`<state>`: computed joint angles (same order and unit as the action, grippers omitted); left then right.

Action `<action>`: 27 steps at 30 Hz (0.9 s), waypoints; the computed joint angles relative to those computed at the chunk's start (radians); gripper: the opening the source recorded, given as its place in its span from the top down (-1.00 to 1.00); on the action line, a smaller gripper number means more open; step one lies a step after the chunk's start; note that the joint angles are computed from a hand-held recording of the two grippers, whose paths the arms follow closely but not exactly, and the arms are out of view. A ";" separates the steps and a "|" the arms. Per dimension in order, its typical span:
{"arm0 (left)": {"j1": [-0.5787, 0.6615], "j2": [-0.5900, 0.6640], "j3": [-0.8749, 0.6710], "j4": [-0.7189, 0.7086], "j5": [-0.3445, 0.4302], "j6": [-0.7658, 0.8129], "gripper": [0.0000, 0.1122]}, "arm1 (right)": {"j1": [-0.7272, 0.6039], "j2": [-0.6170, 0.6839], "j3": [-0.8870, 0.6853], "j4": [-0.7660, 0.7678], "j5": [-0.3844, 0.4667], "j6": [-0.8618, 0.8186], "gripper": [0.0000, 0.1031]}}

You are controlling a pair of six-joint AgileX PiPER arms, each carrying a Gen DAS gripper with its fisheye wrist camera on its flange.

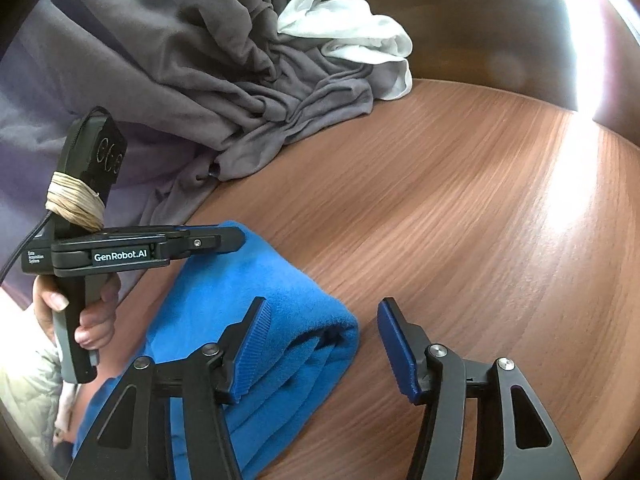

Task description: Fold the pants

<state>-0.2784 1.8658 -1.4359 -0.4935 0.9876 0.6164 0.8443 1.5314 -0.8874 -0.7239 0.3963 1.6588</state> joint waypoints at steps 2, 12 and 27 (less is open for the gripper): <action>-0.003 -0.007 0.014 0.004 -0.012 0.004 0.64 | -0.003 0.005 0.002 -0.004 -0.014 -0.002 -0.07; -0.021 -0.133 0.122 -0.003 -0.112 0.047 0.73 | 0.019 -0.014 -0.028 0.021 0.014 -0.119 0.43; 0.196 -0.564 0.319 -0.167 -0.033 0.239 0.74 | 0.377 -0.064 -0.311 -0.208 0.471 -0.130 0.45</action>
